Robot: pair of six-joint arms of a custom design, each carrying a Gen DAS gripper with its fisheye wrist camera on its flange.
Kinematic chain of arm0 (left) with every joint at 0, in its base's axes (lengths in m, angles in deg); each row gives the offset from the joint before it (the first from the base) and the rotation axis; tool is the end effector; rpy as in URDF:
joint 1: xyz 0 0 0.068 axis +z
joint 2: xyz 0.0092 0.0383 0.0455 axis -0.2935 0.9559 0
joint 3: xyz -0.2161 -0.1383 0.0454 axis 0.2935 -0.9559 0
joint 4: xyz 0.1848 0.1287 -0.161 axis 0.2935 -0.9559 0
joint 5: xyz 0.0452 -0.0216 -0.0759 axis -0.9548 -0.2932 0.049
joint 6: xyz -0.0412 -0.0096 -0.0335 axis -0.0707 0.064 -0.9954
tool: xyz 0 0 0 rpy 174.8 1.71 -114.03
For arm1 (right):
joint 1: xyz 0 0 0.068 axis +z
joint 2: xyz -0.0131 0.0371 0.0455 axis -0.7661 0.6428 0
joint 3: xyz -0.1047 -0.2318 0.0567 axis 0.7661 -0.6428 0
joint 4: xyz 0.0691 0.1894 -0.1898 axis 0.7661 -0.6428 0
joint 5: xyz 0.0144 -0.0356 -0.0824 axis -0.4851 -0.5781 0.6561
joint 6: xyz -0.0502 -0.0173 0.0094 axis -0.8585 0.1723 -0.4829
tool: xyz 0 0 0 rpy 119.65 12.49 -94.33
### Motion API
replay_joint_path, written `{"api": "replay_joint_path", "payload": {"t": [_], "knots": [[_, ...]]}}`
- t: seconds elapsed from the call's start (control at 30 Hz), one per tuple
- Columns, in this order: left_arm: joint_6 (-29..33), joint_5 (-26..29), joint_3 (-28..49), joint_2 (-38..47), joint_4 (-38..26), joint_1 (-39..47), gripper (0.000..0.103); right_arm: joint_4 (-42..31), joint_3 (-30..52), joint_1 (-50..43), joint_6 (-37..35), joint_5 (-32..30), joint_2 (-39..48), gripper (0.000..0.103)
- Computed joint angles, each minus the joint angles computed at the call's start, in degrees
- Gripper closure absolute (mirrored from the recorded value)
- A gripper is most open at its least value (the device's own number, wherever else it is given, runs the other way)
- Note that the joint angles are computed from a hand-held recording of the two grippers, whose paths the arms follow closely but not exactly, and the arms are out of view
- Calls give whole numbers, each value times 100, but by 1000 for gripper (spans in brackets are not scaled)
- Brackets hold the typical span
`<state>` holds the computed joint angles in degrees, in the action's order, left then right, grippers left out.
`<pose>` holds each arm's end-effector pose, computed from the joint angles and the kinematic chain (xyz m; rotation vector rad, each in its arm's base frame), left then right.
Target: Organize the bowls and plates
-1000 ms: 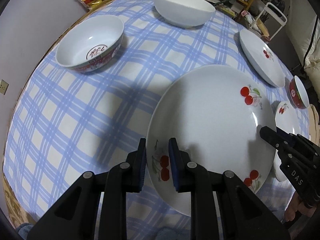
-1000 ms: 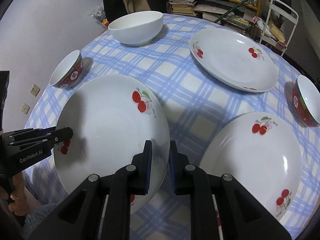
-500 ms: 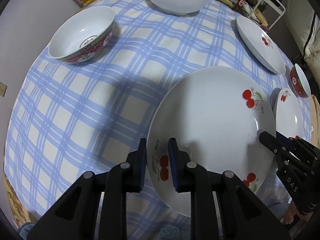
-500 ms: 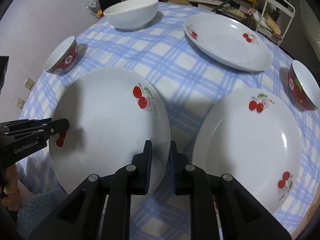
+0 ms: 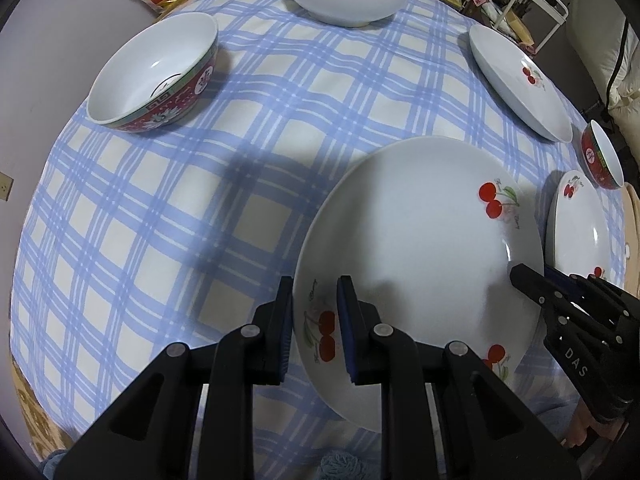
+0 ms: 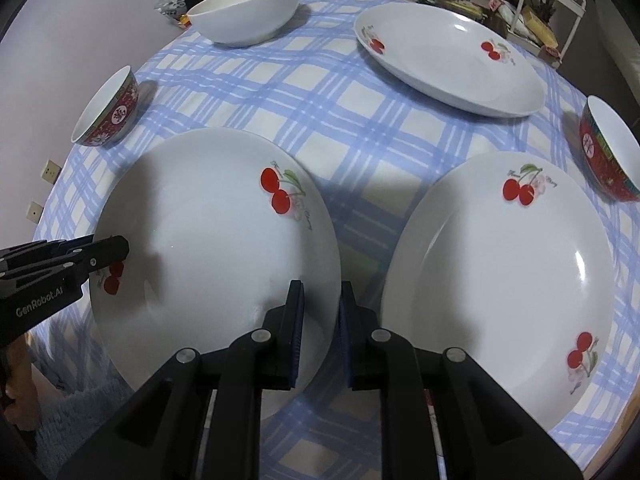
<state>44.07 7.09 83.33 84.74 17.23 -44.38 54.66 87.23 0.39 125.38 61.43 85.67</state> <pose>0.2461 -0.1287 0.0908 0.5733 2.8745 -0.1518 0.1846 0.2122 0.0723 0.3366 2.8087 0.1614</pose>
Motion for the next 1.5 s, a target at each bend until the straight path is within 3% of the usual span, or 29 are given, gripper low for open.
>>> {"api": "replay_joint_path", "payload": {"t": [0.3,0.4,0.5,0.53,0.57,0.6,0.63,0.77,0.83,0.97,1.03,1.5], "knots": [[64,-349,-19,-175,58,-160,82,-101,-62,1,-64,177,-314,83],[108,-699,-34,-243,85,-328,81,-92,-178,-1,-98,325,-634,83],[245,-1131,-90,-459,109,-569,75,-262,-185,88,-182,672,-976,83],[283,-1276,-122,-572,116,-682,67,-386,-141,142,-235,831,-1067,82],[314,-1386,-165,-683,131,-777,61,-456,-147,168,-253,924,-1145,79],[396,-1506,-235,-850,164,-866,49,-558,-150,207,-237,1034,-1246,71],[448,-1603,-286,-972,208,-964,46,-607,-173,216,-219,1078,-1338,61],[487,-1980,-264,-1226,157,-1315,34,-898,-306,207,-132,1252,-1783,55],[442,-2033,-194,-1283,122,-1431,29,-1187,-369,197,-58,1364,-2073,41],[301,-2192,15,-1273,-18,-1697,18,-1707,-628,81,201,1593,-2825,23],[235,-2267,112,-1237,-58,-1856,15,-1935,-727,-29,269,1636,-3120,5],[-182,-1657,1274,-45,-108,-2790,15,-3112,-1609,-1056,130,1231,-4885,1]]}}
